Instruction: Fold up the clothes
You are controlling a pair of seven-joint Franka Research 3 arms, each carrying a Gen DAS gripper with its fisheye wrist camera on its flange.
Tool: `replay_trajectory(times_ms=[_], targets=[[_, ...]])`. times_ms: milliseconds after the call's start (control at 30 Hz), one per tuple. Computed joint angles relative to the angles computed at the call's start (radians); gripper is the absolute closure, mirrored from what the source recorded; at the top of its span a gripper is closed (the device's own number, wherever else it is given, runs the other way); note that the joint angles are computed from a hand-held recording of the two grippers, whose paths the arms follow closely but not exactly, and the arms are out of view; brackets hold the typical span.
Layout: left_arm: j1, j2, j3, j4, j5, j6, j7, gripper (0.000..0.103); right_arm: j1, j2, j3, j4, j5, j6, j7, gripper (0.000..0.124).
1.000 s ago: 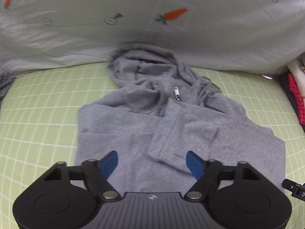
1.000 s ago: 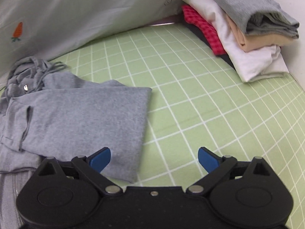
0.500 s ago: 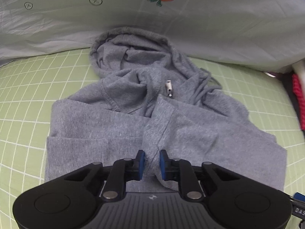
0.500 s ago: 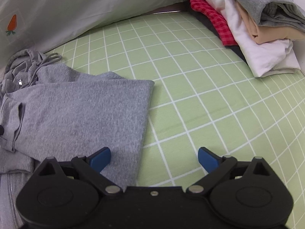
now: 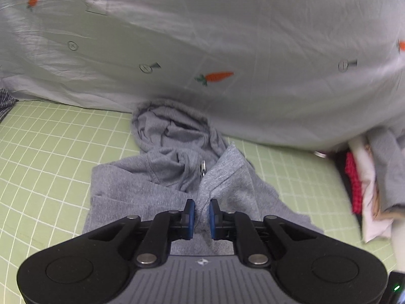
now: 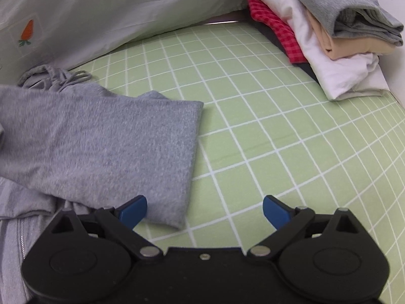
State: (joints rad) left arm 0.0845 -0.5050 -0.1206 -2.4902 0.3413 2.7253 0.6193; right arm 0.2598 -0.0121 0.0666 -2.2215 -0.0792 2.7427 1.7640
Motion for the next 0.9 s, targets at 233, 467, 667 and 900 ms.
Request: replay_trajectory(times_ms=[233,467,667,900], targets=[[0.091,-0.15,0.022,-0.073,-0.006,0.064,-0.108,0.091,0.034,-0.02,0.027,-0.018,0.048,0.012,-0.12,0.025],[0.328,-0.308,-0.032,-0.135,0.094,-0.026,-0.248,0.09,0.057,-0.026,0.043,-0.015,0.009,-0.018,-0.151,0.025],[0.348,-0.313,0.012,-0.174,0.165,-0.261,-0.277,0.071,0.068,-0.02,0.05,-0.002,-0.036,-0.028,-0.126,0.025],[0.215,-0.293,0.123,-0.258,0.082,-0.256,-0.145,0.054,0.085,0.0,0.056,0.032,-0.121,-0.034,-0.049,0.025]])
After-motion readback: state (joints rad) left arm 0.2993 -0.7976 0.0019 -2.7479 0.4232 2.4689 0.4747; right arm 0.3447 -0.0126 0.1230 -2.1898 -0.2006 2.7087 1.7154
